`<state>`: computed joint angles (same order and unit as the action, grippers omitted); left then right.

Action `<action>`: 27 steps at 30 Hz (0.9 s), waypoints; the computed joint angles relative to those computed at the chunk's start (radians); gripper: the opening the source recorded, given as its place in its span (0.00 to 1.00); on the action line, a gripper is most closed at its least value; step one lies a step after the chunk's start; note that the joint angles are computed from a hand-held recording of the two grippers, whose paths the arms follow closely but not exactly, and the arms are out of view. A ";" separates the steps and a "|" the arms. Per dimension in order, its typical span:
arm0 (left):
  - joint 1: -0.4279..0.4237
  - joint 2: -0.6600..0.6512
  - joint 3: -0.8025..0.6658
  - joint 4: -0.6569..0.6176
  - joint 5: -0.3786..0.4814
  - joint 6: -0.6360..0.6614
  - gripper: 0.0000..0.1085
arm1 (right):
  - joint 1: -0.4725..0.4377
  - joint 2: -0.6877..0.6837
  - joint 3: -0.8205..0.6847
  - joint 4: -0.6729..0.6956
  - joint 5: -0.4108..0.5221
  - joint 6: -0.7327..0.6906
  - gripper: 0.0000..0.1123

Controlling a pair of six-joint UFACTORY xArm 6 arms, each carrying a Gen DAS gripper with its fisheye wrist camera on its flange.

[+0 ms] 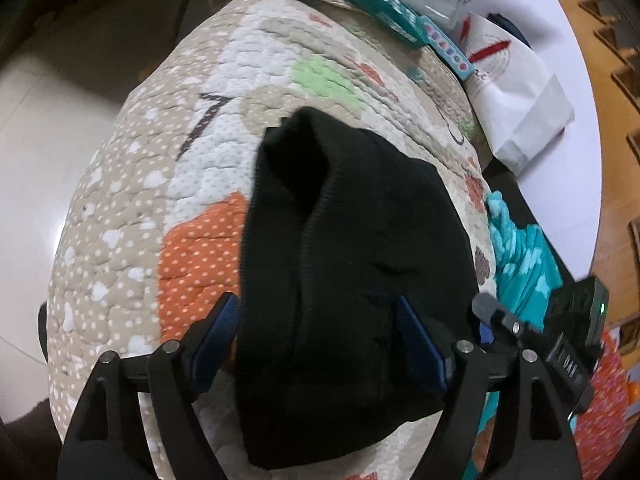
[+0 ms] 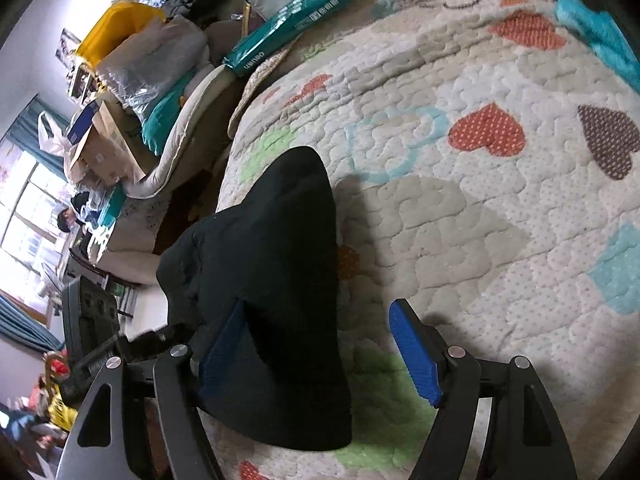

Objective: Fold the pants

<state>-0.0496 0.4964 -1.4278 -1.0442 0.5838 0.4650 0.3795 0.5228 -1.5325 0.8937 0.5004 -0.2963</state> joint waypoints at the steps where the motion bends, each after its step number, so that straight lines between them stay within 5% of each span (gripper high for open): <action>1: -0.004 -0.001 0.000 0.001 -0.004 0.008 0.72 | -0.003 0.016 -0.026 -0.008 0.014 0.010 0.71; 6: -0.003 0.000 -0.004 0.022 0.006 0.015 0.48 | -0.006 0.111 -0.169 -0.052 0.083 0.047 0.73; 15: 0.005 0.013 -0.011 -0.055 0.021 0.034 0.51 | 0.008 0.230 -0.316 -0.035 0.150 0.056 0.73; 20: 0.001 0.005 -0.007 -0.038 0.011 0.018 0.40 | 0.022 0.223 -0.335 -0.115 0.169 0.076 0.49; 27: -0.006 -0.029 0.006 -0.069 0.000 0.061 0.34 | 0.033 0.198 -0.359 -0.152 0.190 0.078 0.36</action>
<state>-0.0552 0.4671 -1.4216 -1.1130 0.5838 0.5256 0.4124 0.7211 -1.8916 0.7418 0.6902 -0.2186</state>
